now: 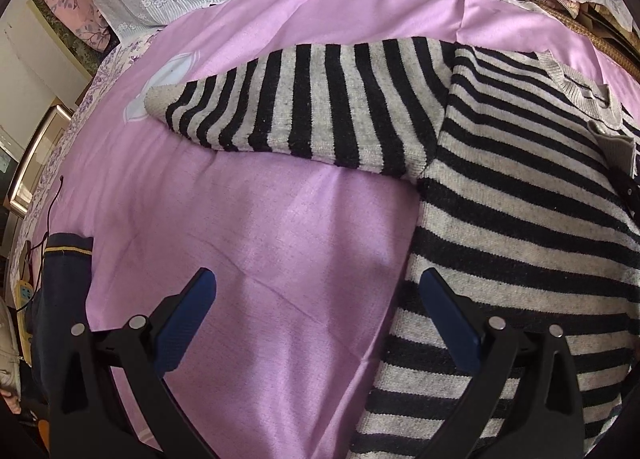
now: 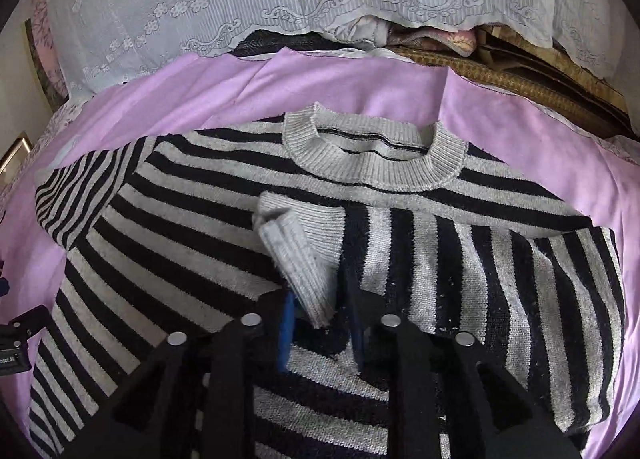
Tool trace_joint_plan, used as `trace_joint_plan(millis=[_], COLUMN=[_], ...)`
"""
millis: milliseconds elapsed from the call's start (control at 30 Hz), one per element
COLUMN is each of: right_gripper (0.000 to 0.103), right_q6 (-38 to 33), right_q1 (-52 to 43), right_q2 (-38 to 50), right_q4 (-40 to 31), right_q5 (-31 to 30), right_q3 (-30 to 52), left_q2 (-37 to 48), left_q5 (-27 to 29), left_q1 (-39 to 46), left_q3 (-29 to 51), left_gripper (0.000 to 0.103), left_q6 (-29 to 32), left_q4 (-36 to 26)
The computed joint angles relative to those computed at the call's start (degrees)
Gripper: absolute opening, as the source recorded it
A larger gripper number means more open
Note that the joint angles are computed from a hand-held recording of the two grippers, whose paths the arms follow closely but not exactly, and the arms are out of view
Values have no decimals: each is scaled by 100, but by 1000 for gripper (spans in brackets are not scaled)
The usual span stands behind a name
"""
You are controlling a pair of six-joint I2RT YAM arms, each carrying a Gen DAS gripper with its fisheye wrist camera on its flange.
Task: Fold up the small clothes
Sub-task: 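Lift the held sleeve and fold it across the sweater body, then release, then move the left gripper to the other sleeve's grey cuff and grasp it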
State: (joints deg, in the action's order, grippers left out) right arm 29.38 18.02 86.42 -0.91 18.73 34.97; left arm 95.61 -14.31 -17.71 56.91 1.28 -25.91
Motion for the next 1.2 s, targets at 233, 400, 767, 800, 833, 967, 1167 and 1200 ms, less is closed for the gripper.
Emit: trace_joint_plan(millis=[233, 400, 767, 800, 833, 967, 1167, 1200], right_gripper=[29, 22, 22, 22, 22, 22, 21, 21], right_q6=[108, 274, 829, 946, 977, 913, 1024, 1038], right_q1=[-8, -1589, -1153, -937, -735, -148, 81, 171], right_q2=[-2711, -4132, -3145, -3139, -3032, -1609, 125, 128], right_q4=[-762, -1758, -1386, -1351, -1277, -460, -289, -200], right_q5=[571, 170, 654, 710, 702, 364, -74, 59], right_q3=[-973, -1733, -1953, -1865, -1744, -995, -23, -76], left_q2=[83, 149, 232, 240, 260, 376, 437, 409], left_q5=[9, 3, 64, 72, 82, 144, 308, 335], left_q1=[-128, -137, 91, 122, 157, 319, 402, 353], left_q3=[80, 125, 208, 208, 222, 336, 603, 636], left_gripper=[99, 99, 99, 99, 99, 99, 99, 99], left_q6=[-116, -145, -155, -140, -133, -113, -91, -78], left_q4=[-44, -65, -80, -64, -59, -85, -215, -209])
